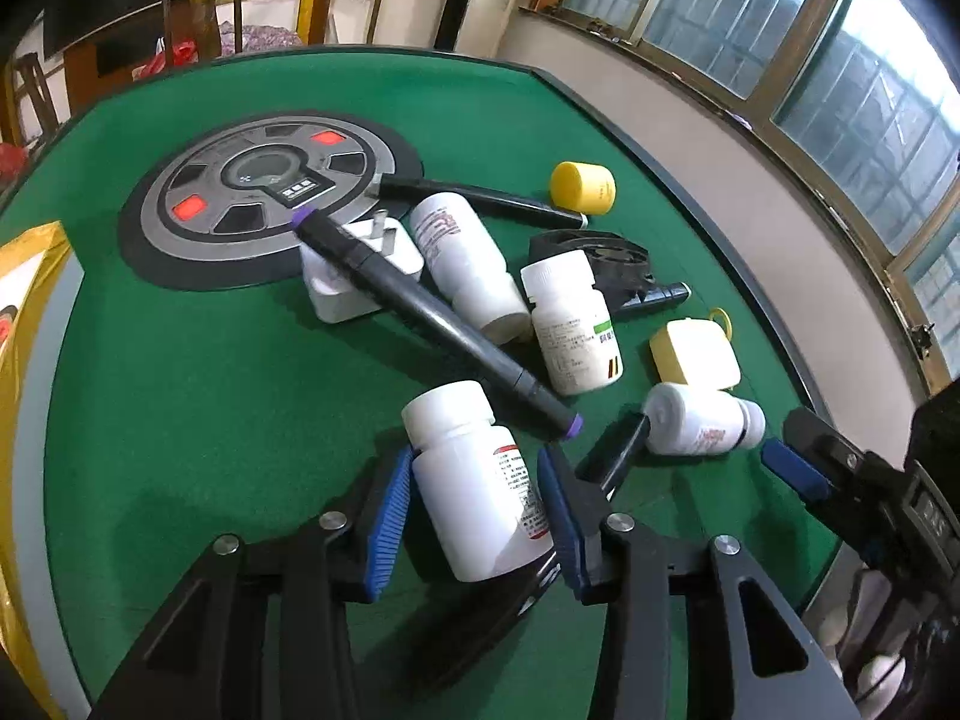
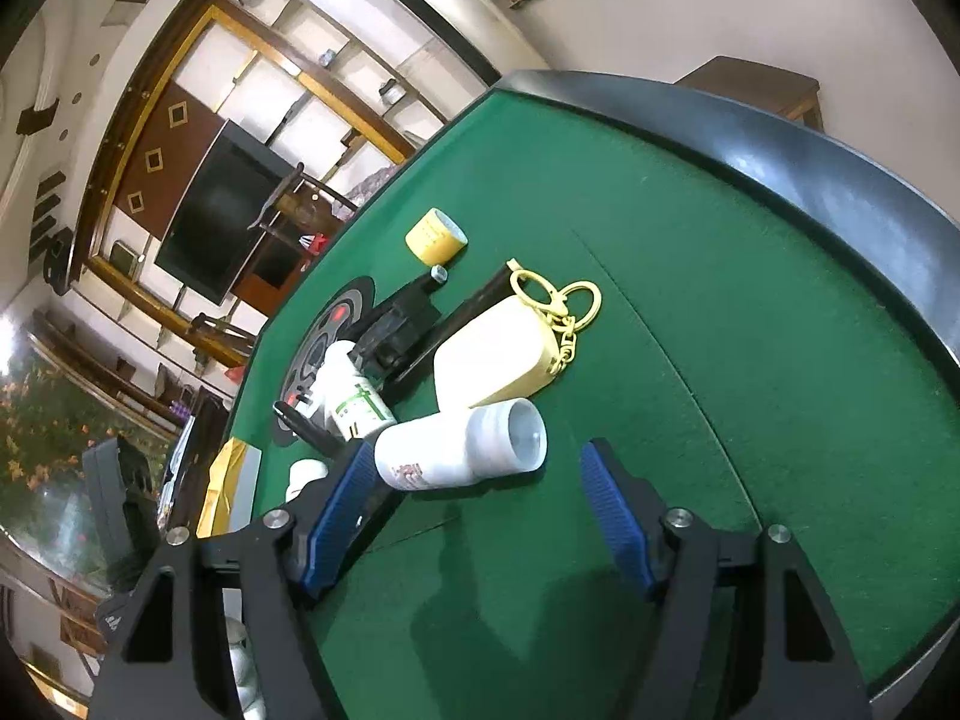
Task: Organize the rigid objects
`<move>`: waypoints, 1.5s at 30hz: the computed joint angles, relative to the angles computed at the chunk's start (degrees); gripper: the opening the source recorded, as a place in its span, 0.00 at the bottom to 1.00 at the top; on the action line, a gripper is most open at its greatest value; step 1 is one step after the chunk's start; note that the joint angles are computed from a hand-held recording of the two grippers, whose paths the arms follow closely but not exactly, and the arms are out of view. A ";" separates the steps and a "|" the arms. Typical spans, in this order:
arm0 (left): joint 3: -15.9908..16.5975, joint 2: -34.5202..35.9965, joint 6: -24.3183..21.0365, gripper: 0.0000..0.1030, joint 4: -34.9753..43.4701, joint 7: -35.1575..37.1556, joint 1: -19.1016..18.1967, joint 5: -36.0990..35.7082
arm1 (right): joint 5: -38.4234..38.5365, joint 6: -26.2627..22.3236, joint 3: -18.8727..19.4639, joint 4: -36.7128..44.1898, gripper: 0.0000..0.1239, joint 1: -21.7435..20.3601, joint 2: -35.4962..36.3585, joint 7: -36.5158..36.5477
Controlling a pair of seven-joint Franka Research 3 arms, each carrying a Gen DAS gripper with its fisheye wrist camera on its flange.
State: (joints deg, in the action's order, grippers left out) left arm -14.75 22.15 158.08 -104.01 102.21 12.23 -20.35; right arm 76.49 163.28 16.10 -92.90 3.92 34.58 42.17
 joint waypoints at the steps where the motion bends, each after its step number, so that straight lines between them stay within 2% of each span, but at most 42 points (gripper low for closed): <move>1: 0.06 0.09 -0.29 0.43 0.10 0.20 0.08 0.18 | 0.07 -0.01 0.04 0.03 0.58 -0.03 0.07 -0.06; 4: -0.39 1.55 -2.07 0.50 1.80 0.37 0.48 -0.77 | -1.83 -0.04 -0.64 0.27 0.58 0.66 0.37 1.98; 8: 0.20 0.72 1.50 0.50 -0.33 -0.38 -0.60 1.14 | -3.01 1.51 -0.20 -0.09 0.58 0.66 0.40 2.74; 12: -0.17 0.44 1.60 0.50 -0.78 -1.25 -0.09 0.64 | -3.20 2.86 0.13 -0.62 0.58 0.65 0.19 2.96; 16: 5.41 -0.15 3.87 0.50 -2.06 -8.35 -5.97 11.46 | -5.29 4.38 -0.04 -0.95 0.58 1.27 0.15 4.61; 17: 6.27 -0.28 4.51 0.46 -2.42 -9.91 -6.86 13.79 | -5.63 4.55 0.13 -1.00 0.58 1.13 0.14 4.71; 18: 5.86 -0.43 5.53 0.38 -3.05 -10.88 -6.44 15.43 | -5.93 4.83 0.33 -1.08 0.58 1.07 0.13 4.72; 20: 1.46 -0.89 6.30 0.38 -4.24 -6.80 -2.33 11.36 | -6.42 4.77 0.70 -1.18 0.58 0.69 0.19 4.79; 23: -1.40 -3.56 9.15 0.38 -7.80 -3.48 0.81 7.69 | -8.54 3.86 0.28 -1.02 0.59 0.78 0.44 7.02; 27: -7.33 -9.00 13.75 0.38 -13.68 6.59 6.75 -3.63 | -12.11 4.85 -0.39 -0.43 0.59 1.74 1.31 9.49; 29: -11.15 -11.91 15.26 0.38 -16.32 15.23 10.35 -12.67 | -15.33 5.27 -1.38 -0.16 0.59 2.80 1.60 12.15; 32: -14.49 -15.82 14.63 0.38 -18.80 27.96 13.74 -26.88 | -20.66 7.74 -2.25 -1.28 0.59 4.55 0.80 14.29; 35: -13.96 -19.20 13.38 0.38 -20.89 36.78 14.12 -37.62 | -24.53 9.32 -0.01 -2.34 0.59 4.51 -0.42 13.14; 38: -11.57 -21.39 11.54 0.38 -22.57 40.71 13.11 -42.78 | -29.98 6.15 -0.55 -0.09 0.59 6.44 -0.03 14.59; 40: -9.73 -22.51 11.07 0.38 -23.80 41.19 12.24 -43.62 | -37.03 3.41 -3.94 4.38 0.59 10.76 2.13 17.81; 43: -6.99 -23.31 10.39 0.38 -24.85 39.88 10.85 -43.67 | -45.53 -1.96 -7.01 12.68 0.59 14.81 6.82 21.75; 45: -4.99 -23.91 9.55 0.38 -25.30 41.12 9.99 -45.40 | -53.08 -5.27 -11.98 20.46 0.59 19.64 11.48 27.60</move>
